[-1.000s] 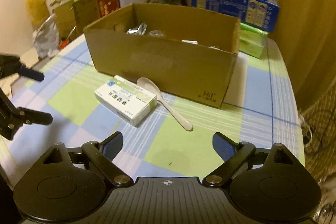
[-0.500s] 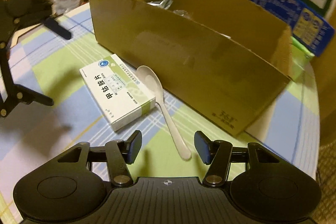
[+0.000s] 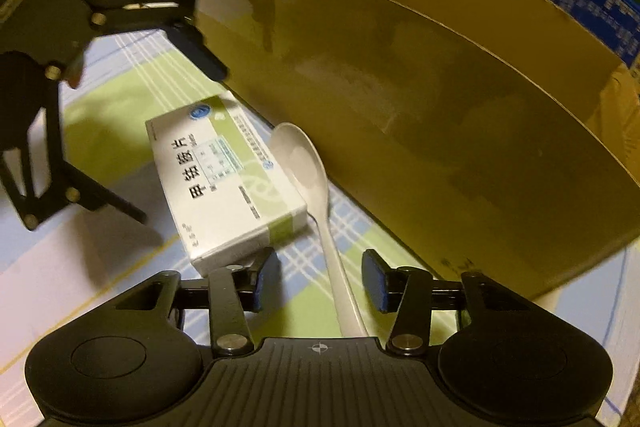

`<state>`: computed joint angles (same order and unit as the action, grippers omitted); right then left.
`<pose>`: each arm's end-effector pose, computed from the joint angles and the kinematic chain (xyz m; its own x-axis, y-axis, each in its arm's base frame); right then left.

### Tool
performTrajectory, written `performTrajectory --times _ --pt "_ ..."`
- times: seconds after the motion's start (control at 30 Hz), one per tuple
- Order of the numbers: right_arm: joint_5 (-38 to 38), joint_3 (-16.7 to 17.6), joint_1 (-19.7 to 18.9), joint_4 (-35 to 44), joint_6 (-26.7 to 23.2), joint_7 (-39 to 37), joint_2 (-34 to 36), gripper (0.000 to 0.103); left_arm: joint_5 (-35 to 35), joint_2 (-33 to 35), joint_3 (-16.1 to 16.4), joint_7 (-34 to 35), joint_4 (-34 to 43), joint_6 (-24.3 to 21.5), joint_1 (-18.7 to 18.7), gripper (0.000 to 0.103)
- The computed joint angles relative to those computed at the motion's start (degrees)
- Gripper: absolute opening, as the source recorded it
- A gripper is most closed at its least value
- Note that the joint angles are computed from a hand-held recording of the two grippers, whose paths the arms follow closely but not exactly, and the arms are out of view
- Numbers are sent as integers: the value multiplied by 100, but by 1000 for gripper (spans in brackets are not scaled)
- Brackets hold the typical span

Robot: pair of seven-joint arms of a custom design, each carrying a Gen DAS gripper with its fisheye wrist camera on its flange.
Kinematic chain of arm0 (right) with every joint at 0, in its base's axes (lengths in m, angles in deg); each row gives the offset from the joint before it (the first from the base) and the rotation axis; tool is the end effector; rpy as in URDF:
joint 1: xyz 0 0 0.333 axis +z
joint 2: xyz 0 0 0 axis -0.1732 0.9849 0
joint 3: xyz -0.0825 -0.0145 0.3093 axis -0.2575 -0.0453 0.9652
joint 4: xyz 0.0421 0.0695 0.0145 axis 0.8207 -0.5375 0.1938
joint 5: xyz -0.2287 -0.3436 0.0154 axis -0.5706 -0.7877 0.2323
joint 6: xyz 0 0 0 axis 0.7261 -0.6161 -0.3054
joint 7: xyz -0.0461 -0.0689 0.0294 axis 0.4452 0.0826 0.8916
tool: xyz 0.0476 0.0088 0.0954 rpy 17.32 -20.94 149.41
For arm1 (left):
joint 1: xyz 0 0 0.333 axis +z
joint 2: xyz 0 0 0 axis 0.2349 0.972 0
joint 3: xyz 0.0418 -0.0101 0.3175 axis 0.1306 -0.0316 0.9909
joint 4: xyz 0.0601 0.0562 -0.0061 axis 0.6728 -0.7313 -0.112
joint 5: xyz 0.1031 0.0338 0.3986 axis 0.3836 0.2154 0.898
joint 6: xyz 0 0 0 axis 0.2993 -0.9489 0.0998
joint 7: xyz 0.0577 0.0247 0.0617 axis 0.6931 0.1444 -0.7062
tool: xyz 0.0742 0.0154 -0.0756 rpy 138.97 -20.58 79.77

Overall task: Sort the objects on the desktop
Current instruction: 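Grasp the white medicine box with the left tool while the right tool grasps the white spoon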

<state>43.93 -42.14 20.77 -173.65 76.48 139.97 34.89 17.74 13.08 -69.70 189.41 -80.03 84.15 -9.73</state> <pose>0.5639 0.3950 0.3835 0.7957 -0.6025 0.0623 -0.4741 -0.6836 -0.5549 0.5831 -0.4034 0.4216 -0.9154 -0.3334 -0.2255 -0.1761 0.8355 -0.5205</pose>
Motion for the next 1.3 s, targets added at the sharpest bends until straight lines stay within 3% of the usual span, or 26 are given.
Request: performTrajectory --times 0.1,0.27,0.47,0.7,0.83,0.93,1.13,1.3 --pt "313 204 -166 76 20 -354 77 39 -138 140 -90 229 170 -84 86 100" --pt "918 468 -374 147 -70 -1009 127 18 -324 332 -185 680 458 -493 170 100" --pt "1162 496 -318 -96 -41 -1442 -39 4 -364 325 -135 863 449 -601 141 100" --pt "1148 389 -194 -357 -364 -1274 -353 3 -307 -43 -70 338 50 -676 24 100" --pt "1158 440 -185 -669 -503 -1392 -652 3 -470 -411 -201 490 -355 -786 115 99" --pt "1075 399 -134 -850 -513 -1204 -816 2 -487 -661 -197 546 -675 -621 143 98" --pt "1049 370 -72 -878 -267 -581 -742 1 -590 -1054 -57 -793 -1188 -171 128 98" --pt "1175 539 -2 -954 -218 -685 -744 1 -652 -1263 -76 -1980 -1430 -94 160 98"
